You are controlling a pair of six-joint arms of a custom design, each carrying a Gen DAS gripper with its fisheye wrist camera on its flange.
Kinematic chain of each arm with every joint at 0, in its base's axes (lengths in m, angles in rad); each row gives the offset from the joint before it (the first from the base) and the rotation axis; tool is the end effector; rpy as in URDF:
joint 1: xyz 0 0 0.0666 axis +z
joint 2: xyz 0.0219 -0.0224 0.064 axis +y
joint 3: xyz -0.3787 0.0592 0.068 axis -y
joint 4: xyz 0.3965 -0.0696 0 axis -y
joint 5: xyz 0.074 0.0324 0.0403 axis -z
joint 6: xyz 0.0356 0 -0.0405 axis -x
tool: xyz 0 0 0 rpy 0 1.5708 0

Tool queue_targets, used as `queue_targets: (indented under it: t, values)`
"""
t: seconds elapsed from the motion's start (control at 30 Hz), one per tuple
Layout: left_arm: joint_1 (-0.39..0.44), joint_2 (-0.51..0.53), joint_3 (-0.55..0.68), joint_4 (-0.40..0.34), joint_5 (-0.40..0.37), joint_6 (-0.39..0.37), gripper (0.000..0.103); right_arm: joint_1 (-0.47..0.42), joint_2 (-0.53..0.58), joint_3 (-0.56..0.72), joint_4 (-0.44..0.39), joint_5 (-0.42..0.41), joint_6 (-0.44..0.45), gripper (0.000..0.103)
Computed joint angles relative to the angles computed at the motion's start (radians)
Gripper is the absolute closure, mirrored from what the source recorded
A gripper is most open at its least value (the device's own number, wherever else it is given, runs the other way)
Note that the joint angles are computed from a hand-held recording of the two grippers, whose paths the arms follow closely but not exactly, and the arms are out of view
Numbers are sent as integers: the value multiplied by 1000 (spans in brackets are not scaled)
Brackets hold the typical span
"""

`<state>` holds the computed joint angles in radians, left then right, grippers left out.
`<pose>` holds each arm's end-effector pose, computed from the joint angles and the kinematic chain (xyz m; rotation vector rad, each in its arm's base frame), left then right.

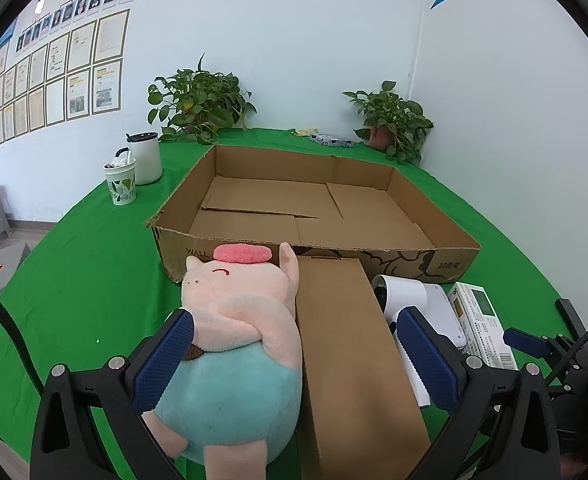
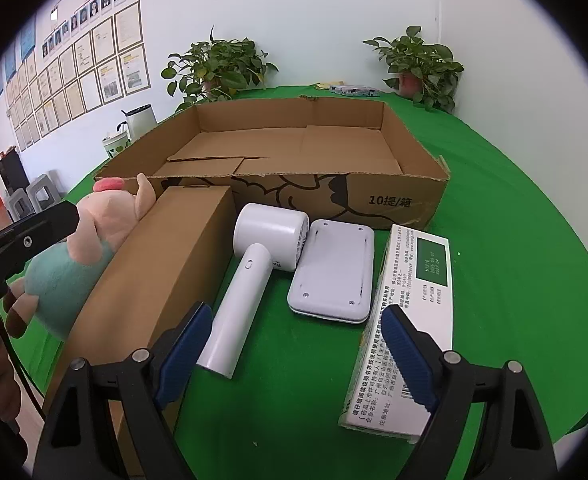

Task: Organize objects
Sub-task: 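Move the left gripper onto the plush pig and close on it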

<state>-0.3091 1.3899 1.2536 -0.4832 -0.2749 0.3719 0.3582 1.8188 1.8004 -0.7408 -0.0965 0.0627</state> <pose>0.4806 -0.1437 0.3985 -0.2216 2.1538 -0.0899 0.6137 0.2330 0.3983 -0.5362 2.2779 0.2597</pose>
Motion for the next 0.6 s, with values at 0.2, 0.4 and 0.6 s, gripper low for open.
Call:
queue_targets:
  t: [0.2,0.4,0.6]
  values:
    - [0,6,2,7,6,4,1,3,-3,-1,-6,14,4,16]
    - [2,13,10,3,2,-14,1,5,-1,8,-10,16,12,16]
    - [10,16,20,8,22,-30,1,9,13,33,-42,3,15,16]
